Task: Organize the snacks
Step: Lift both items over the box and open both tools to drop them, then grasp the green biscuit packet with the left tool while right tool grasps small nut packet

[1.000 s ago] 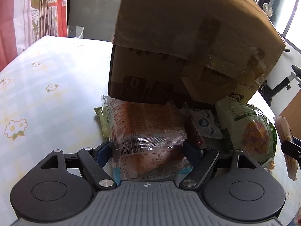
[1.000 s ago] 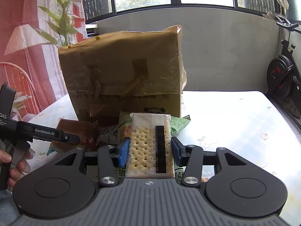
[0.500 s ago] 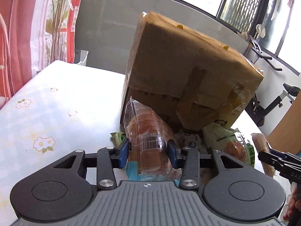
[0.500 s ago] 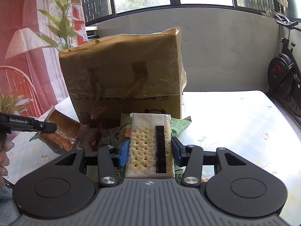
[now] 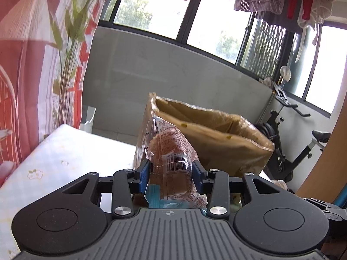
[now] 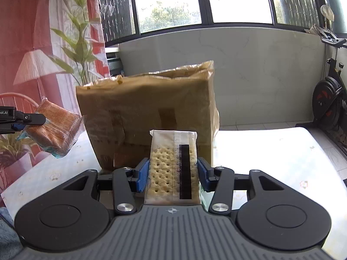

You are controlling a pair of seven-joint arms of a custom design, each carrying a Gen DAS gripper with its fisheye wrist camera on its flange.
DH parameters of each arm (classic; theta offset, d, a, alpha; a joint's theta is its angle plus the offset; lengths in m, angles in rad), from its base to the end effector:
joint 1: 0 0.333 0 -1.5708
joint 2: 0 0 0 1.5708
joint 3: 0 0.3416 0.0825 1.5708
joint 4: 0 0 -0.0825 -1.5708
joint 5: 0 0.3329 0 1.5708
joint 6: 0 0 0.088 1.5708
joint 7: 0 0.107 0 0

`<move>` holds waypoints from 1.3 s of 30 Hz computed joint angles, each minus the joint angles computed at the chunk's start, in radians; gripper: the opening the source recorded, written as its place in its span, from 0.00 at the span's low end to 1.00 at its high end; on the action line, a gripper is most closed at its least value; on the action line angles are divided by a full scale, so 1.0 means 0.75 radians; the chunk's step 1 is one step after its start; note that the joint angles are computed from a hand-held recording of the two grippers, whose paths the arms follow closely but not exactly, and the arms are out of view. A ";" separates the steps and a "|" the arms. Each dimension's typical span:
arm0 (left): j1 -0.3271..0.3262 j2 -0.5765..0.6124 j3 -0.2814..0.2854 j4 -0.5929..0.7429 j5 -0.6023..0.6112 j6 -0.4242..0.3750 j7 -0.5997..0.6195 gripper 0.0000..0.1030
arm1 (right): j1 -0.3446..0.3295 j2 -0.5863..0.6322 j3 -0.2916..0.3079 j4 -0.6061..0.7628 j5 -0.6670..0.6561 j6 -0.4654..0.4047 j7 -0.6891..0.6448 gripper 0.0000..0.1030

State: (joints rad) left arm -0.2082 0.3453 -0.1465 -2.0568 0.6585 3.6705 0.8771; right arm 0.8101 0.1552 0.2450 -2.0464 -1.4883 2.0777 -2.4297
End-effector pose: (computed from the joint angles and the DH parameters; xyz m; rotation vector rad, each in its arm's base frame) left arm 0.5270 -0.2672 0.4758 -1.2745 1.9642 -1.5551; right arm 0.3218 0.4529 0.4492 -1.2235 1.6957 -0.9658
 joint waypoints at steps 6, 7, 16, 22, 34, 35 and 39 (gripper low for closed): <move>-0.038 0.047 0.007 0.174 -0.061 0.041 0.044 0.42 | -0.039 -0.079 -0.009 -0.004 -0.101 -0.033 -0.022 0.47; -0.048 0.062 0.008 0.216 -0.066 0.035 0.051 0.42 | -0.053 -0.086 -0.012 0.006 -0.116 -0.026 -0.038 0.47; -0.190 0.293 0.034 0.742 0.010 -0.349 0.159 0.42 | -0.192 -0.026 -0.077 0.185 -0.218 0.184 -0.238 0.47; -0.215 0.545 -0.097 1.183 -0.027 -0.798 0.382 0.42 | -0.258 0.127 -0.164 0.402 -0.134 0.372 -0.386 0.47; -0.270 0.660 -0.030 1.338 -0.156 -0.853 0.464 0.69 | -0.224 0.227 -0.275 0.493 0.107 0.407 -0.525 0.61; -0.255 0.639 -0.041 1.304 -0.162 -0.837 0.460 0.69 | -0.218 0.217 -0.276 0.482 0.096 0.400 -0.517 0.61; -0.161 0.532 -0.111 1.101 -0.181 -0.711 0.425 0.69 | -0.204 0.141 -0.265 0.381 -0.059 0.415 -0.356 0.61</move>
